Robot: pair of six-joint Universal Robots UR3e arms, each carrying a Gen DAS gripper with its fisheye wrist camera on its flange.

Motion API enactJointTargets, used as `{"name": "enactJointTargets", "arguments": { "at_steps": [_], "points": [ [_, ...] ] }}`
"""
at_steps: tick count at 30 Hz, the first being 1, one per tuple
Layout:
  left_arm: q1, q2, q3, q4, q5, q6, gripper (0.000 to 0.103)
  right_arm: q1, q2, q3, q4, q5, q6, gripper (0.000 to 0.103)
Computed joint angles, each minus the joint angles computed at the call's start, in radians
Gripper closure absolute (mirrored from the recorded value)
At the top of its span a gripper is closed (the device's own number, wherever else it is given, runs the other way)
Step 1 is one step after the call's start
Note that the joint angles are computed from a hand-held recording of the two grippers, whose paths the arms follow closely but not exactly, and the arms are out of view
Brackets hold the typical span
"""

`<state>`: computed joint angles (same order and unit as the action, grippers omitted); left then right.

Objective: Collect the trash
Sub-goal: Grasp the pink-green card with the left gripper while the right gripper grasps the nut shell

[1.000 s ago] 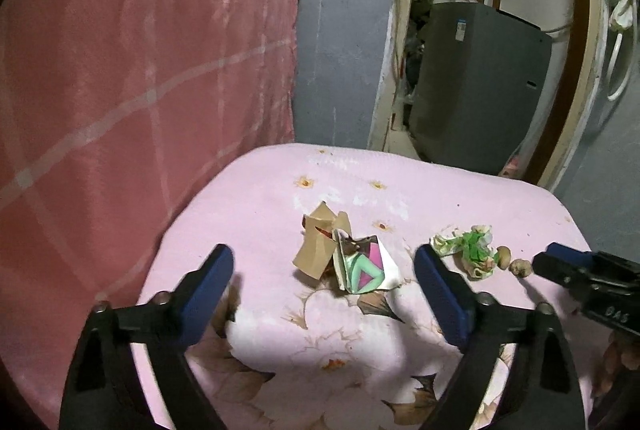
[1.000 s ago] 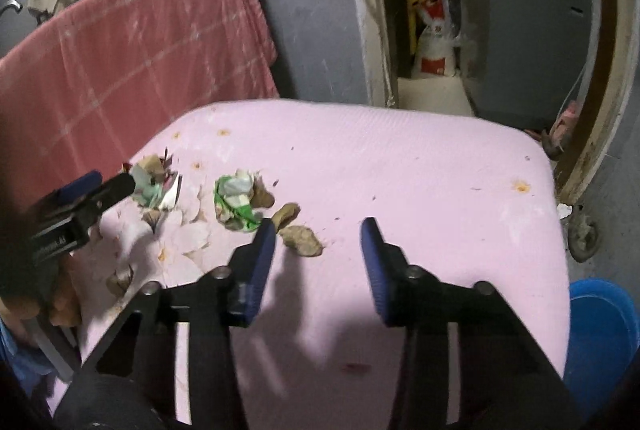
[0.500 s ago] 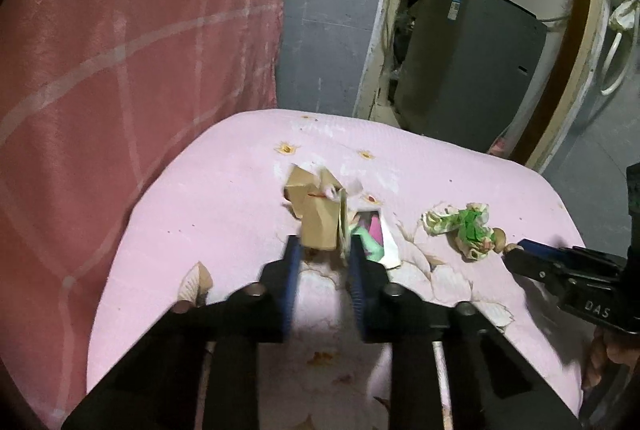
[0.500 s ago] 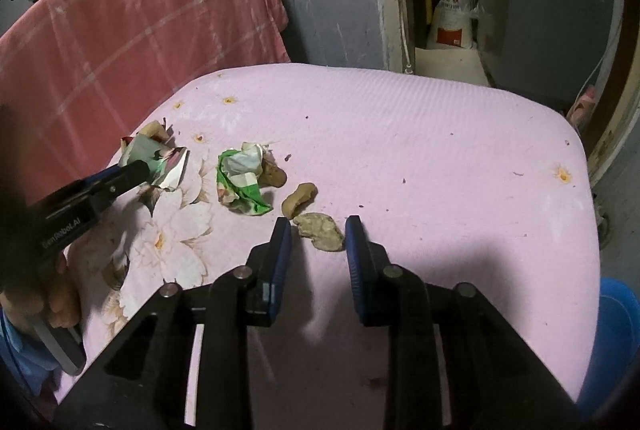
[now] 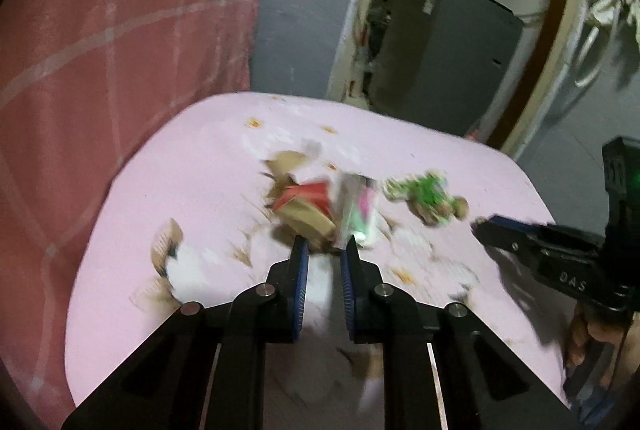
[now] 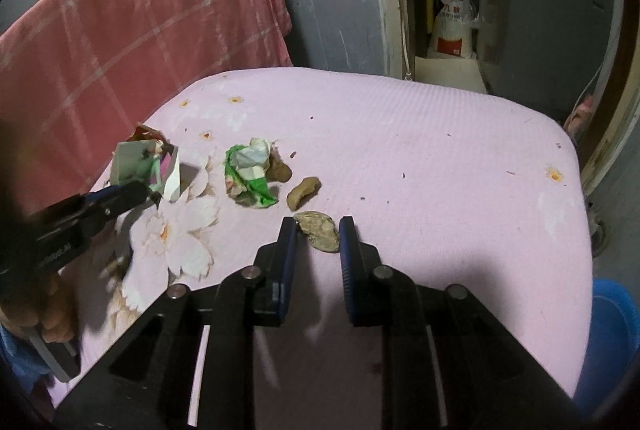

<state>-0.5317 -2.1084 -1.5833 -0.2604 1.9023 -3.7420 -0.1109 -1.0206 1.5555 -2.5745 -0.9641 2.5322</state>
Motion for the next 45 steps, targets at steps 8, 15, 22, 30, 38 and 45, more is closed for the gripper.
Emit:
{"name": "enactJointTargets", "arguments": {
  "at_steps": [8,15,22,30,38,45],
  "points": [
    [-0.072,-0.017,0.021,0.017,0.030,0.044,0.093,-0.052,-0.116,0.223,-0.171,0.062,-0.058,0.082],
    [-0.092,-0.015,0.034,-0.024,0.058,0.000,0.096,-0.110,-0.145,0.293,-0.213,0.137,-0.065,0.082],
    [-0.041,-0.010,0.047,-0.071,0.021,-0.029,0.094,-0.103,-0.132,0.271,-0.184,0.131,-0.051,0.082],
    [0.013,-0.015,0.097,-0.131,0.001,-0.119,0.087,-0.076,-0.116,0.239,-0.162,0.091,-0.048,0.082],
    [0.019,-0.019,0.115,-0.156,0.028,-0.151,0.085,-0.069,-0.107,0.230,-0.160,0.088,-0.039,0.082],
    [0.013,-0.011,0.097,-0.137,0.061,-0.159,0.078,-0.083,-0.111,0.240,-0.176,0.104,-0.027,0.082]
  ]
}}
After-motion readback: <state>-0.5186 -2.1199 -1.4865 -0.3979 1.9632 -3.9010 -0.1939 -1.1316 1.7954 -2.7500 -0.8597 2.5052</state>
